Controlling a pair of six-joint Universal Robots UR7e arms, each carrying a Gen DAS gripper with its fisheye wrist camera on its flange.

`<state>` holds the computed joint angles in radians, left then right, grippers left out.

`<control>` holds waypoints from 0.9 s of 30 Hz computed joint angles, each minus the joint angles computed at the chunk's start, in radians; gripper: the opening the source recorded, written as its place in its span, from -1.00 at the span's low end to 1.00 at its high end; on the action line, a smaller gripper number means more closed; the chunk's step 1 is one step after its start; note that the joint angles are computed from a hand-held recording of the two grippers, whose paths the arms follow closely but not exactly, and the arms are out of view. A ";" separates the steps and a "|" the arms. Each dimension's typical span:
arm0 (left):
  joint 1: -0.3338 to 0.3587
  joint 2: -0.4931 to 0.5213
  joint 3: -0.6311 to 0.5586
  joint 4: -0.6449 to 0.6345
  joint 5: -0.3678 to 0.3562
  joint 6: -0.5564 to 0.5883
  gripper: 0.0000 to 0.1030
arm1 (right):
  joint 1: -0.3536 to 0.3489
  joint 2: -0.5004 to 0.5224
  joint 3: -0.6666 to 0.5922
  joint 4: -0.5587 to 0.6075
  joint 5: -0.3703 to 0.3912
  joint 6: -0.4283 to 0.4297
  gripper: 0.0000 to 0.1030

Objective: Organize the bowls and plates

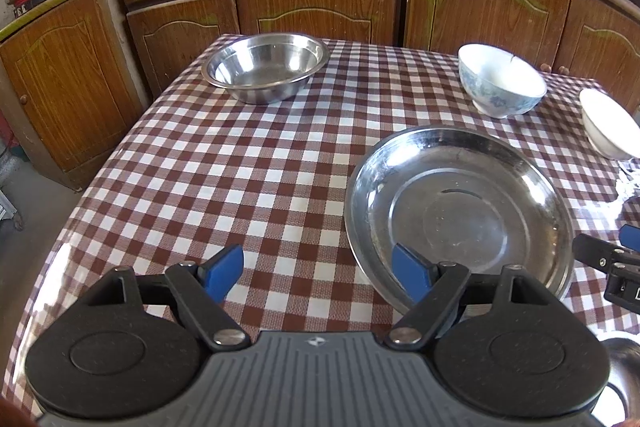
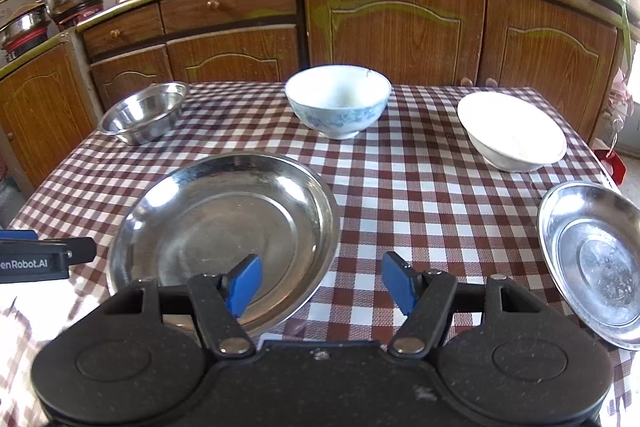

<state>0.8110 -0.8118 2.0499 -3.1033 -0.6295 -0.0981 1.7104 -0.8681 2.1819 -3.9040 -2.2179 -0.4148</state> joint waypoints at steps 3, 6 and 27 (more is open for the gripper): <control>0.014 0.013 -0.020 0.008 -0.004 0.002 0.62 | -0.014 0.006 -0.016 0.020 -0.001 0.006 0.53; 0.028 0.029 -0.044 0.015 -0.010 0.010 0.62 | -0.028 0.008 -0.032 0.044 0.005 0.016 0.53; 0.112 0.130 -0.208 0.026 -0.152 0.125 -0.51 | -0.087 0.041 -0.136 0.184 0.078 0.058 -0.31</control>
